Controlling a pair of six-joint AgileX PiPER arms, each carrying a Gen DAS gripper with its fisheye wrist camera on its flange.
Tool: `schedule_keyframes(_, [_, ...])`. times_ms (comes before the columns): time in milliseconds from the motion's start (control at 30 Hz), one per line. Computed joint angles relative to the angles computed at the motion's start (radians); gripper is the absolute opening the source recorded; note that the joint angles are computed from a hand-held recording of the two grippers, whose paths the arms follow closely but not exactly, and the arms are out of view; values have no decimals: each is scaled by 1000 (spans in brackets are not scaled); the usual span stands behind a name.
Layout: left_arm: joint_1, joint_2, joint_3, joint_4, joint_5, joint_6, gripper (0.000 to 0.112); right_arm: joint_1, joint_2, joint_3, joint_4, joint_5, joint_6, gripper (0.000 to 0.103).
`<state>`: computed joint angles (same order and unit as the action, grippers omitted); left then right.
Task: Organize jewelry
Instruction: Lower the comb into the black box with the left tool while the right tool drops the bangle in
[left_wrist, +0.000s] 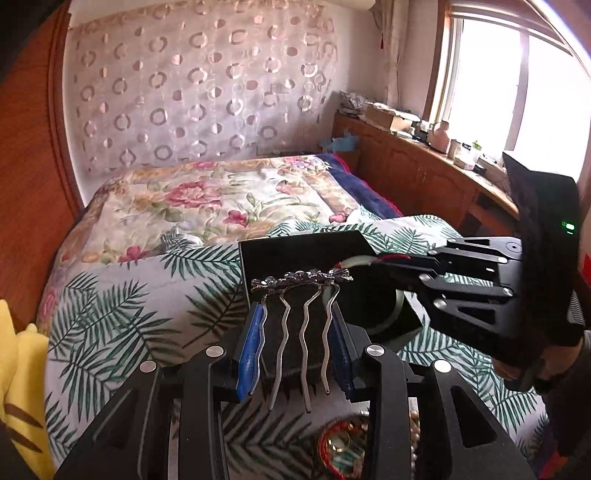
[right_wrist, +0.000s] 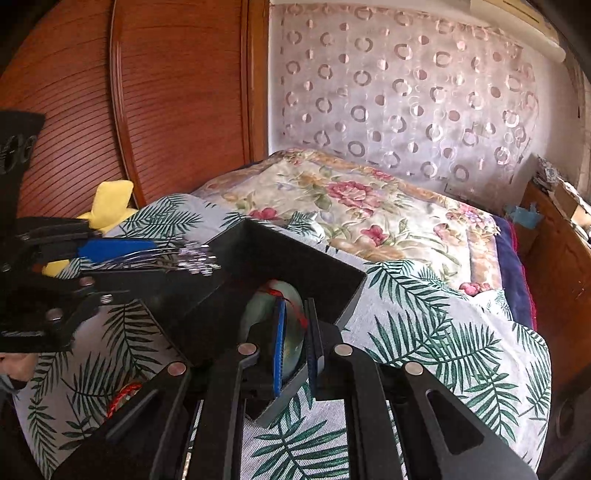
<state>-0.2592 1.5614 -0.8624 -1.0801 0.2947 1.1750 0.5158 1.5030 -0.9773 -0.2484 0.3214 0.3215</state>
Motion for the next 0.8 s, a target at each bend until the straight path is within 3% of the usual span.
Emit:
schedule_keyframes(100, [-13,29,-31,47,-4,-46,33,-19,-19,2,116,9,-132,20])
schedule_keyframes(167, [-22,45,-46,76,-9,-74,33,-26,-41,7,141,16,-157,32])
schedule_keyframes(533, [-73,120,-123,246,-32,-252,34,-97,-145,77,289,17,-313,33])
schedule_keyframes(800, [-100,130,-127,264,-55,-262,38,-92,-162,115,241,11,-269,33])
